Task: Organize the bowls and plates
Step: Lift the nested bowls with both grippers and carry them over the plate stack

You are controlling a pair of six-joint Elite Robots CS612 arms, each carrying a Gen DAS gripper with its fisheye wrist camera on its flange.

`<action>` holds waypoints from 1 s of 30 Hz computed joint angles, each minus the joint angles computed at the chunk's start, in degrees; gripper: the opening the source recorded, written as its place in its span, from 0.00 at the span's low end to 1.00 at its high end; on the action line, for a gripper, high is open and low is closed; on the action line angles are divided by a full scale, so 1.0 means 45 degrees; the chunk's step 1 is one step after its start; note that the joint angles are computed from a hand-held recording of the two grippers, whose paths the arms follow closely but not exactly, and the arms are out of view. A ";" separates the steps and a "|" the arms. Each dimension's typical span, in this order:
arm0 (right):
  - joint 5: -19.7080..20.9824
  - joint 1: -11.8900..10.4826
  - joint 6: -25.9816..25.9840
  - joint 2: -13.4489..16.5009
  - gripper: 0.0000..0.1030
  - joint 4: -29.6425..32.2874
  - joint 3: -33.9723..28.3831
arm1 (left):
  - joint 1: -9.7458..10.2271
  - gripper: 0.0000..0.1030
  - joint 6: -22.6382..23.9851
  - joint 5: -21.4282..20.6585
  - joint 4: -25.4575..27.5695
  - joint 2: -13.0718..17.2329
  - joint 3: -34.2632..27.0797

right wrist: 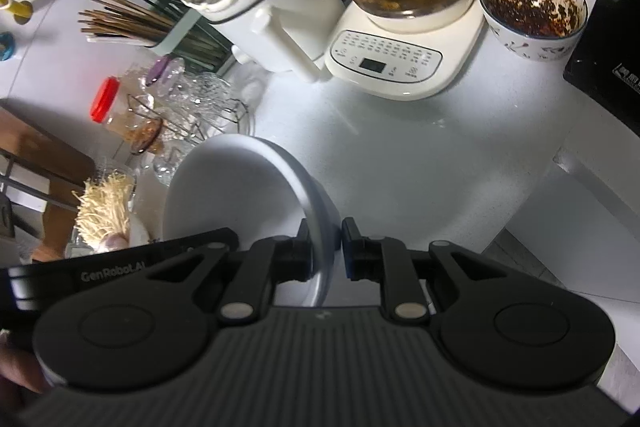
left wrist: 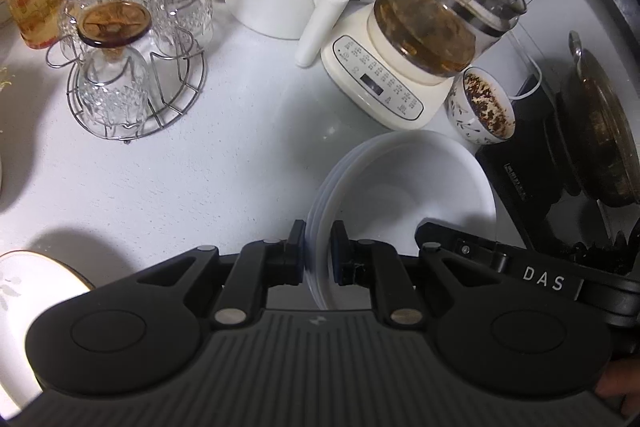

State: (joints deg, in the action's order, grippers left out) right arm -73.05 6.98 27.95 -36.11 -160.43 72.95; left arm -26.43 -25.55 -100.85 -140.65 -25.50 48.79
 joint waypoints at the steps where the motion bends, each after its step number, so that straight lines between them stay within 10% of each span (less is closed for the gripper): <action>1: -0.0015 0.0014 -0.0006 -0.0019 0.17 -0.0035 0.0011 | -0.0001 0.14 0.0026 0.0029 -0.0066 -0.0064 0.0098; 30: 0.0208 0.0871 -0.1705 0.0240 0.17 0.0146 -0.0740 | 0.0490 0.14 -0.1672 0.0796 -0.2575 -0.1834 0.3723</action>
State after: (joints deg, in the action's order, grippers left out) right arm -72.11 10.90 20.27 -35.03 -159.78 69.62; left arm -24.22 -33.07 -97.27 -152.24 -33.75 65.54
